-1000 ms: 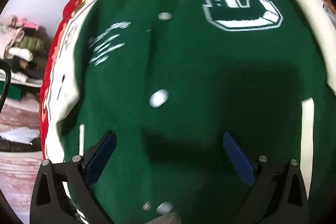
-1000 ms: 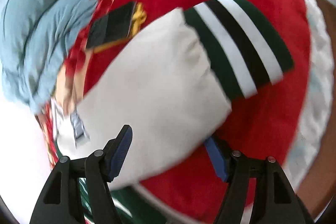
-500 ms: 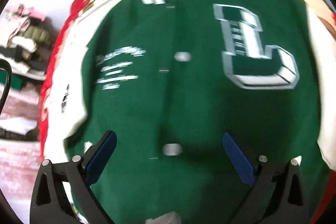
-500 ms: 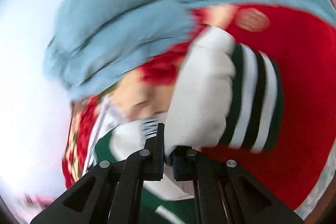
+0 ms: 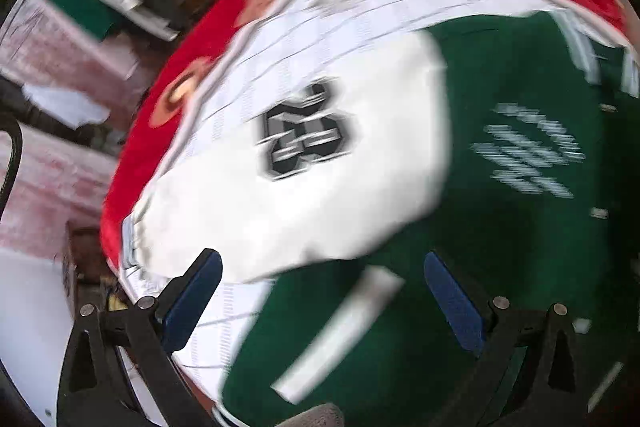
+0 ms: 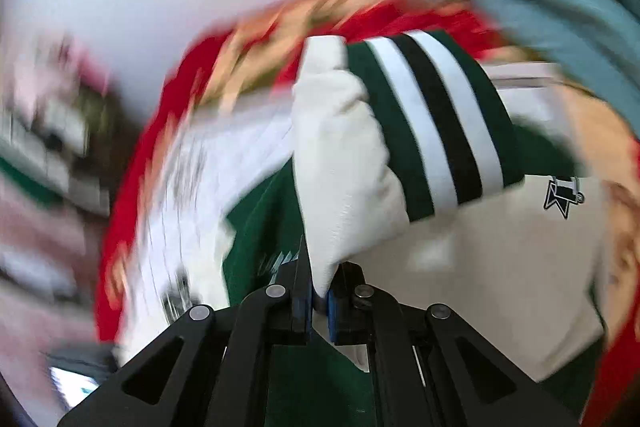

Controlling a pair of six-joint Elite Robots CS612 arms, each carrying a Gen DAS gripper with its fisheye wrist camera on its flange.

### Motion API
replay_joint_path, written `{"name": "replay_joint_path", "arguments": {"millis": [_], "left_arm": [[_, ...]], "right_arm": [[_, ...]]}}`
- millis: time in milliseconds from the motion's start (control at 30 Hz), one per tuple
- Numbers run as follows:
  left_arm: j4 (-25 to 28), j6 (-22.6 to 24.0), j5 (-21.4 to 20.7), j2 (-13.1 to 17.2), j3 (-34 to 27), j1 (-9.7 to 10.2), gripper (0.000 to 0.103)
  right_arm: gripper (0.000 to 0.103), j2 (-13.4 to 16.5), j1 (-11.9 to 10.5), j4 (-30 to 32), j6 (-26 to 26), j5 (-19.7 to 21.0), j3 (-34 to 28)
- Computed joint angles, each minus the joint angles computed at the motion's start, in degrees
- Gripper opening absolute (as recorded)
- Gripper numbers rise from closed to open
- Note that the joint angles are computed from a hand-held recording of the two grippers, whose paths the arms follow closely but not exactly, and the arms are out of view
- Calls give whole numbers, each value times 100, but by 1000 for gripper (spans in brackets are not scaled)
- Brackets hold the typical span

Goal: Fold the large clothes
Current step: 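Fold the held cream sleeve across the jacket front with the right tool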

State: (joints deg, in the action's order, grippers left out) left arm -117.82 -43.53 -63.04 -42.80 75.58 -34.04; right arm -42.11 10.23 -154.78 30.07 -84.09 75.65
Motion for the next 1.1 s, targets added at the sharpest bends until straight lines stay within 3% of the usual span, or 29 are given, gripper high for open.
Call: {"name": "replay_joint_path", "arguments": {"millis": [100,167,267,300,400,500,600,733,767,833,900,967,1033,1100], "left_arm": [[178,-170,-12,-25,213,174,103],[134,-260,-97,-105,415,259,103],[-4,-407,-279,-311,748,357,103],[-90,-502,-442,-430,922,417,103],[-107,-769,-866,-657,1213,533,103],[-289,-1076,-1321,-796,1481,670,103],[-705,-1308,-1799,-743,1608,845,103],[-1645,-1947,-2544,-616,1775,1153,103],[-1925,-2139,-2731,-580,1820,1236,102],[-2315,-2475,-2937,-539,1901,1357,102],[-2633,-2777,-3070,-483,1953,1464,102],[-3022,-3081,-3164,-383,1984,1575,100],[-3229,-3348,-3244,-277,1960,1678,95],[-3206,-3560,-3033,-222,1887,1719,77]], "right_arm": [[7,802,320,1424,-852,53,-1162],[21,1205,450,2265,-1205,123,-1737],[57,1141,425,2103,-1080,591,-1533],[61,1035,398,1900,-977,780,-1348],[61,516,242,1125,-318,1247,-485],[63,63,126,818,450,1039,175],[64,95,57,877,790,1115,174],[66,638,109,568,1088,1277,-411],[66,788,153,603,1062,1204,-652],[66,1132,255,764,827,1434,-1221],[66,1417,378,1602,98,1852,-1895],[66,1461,460,1849,-401,2141,-2082],[66,1349,571,2036,-810,1892,-2031],[66,1187,582,1963,-776,1892,-1772]]}}
